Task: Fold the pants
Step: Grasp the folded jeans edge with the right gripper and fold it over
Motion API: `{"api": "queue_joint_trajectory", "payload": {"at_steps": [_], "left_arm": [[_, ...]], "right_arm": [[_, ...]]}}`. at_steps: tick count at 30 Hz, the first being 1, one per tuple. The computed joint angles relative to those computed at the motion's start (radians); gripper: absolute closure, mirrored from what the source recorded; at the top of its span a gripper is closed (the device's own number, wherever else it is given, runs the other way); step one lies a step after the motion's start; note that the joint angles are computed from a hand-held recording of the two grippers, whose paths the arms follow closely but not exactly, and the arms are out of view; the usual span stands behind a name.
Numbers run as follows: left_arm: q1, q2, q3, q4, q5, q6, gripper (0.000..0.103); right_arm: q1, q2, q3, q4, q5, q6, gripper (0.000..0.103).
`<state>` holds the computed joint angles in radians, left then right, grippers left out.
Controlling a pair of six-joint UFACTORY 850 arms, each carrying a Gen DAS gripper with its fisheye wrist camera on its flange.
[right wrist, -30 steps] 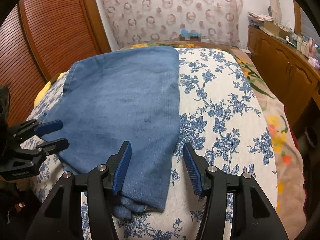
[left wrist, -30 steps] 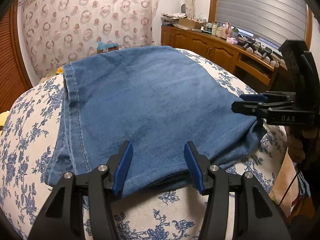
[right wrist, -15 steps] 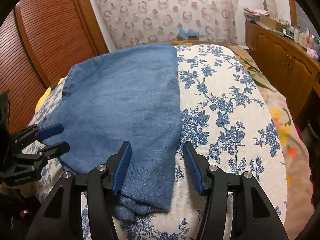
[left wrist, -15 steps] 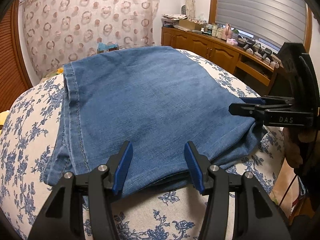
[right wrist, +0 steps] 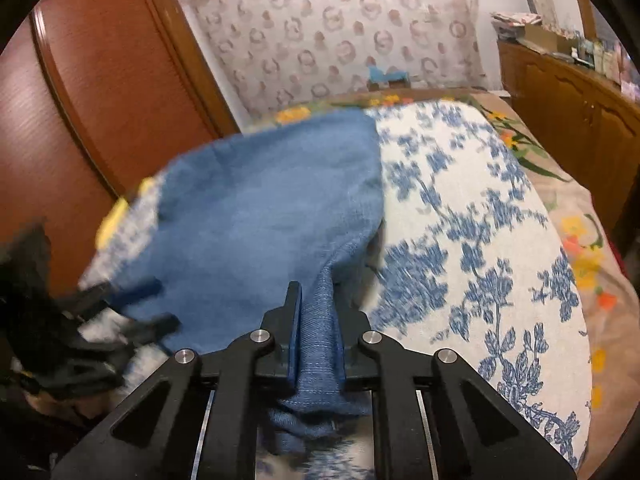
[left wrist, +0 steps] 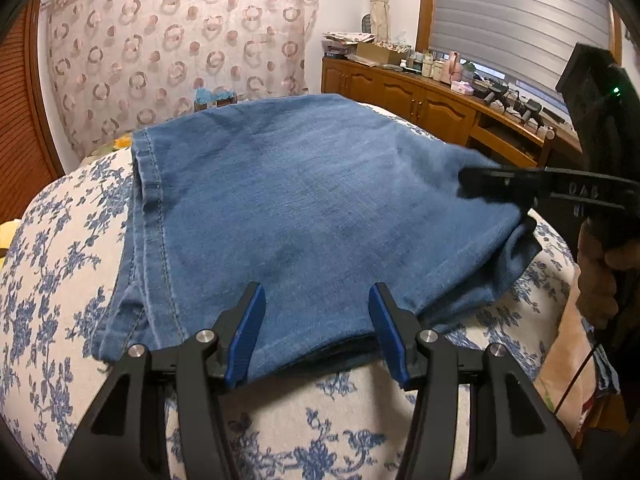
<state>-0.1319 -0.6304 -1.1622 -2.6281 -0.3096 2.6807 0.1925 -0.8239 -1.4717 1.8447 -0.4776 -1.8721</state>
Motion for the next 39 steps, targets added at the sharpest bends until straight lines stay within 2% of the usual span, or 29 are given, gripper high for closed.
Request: {"api": "queue_joint_trajectory", "payload": {"at_steps": [11, 22, 31, 39], "left_arm": [[0.069, 0.095, 0.108, -0.110, -0.065, 0.076, 0.049], [0.154, 0.171, 0.200, -0.186, -0.124, 0.133, 0.049], [0.217, 0.190, 0.250, -0.203, -0.155, 0.122, 0.049], [0.248, 0.187, 0.266, -0.201, -0.162, 0.099, 0.049]], "right_arm": [[0.059, 0.069, 0.025, 0.039, -0.023, -0.111, 0.093], [0.141, 0.046, -0.052, -0.005, -0.081, -0.127, 0.094], [0.211, -0.030, -0.161, -0.138, -0.070, -0.008, 0.095], [0.253, -0.106, -0.237, -0.290, -0.108, 0.159, 0.095]]}}
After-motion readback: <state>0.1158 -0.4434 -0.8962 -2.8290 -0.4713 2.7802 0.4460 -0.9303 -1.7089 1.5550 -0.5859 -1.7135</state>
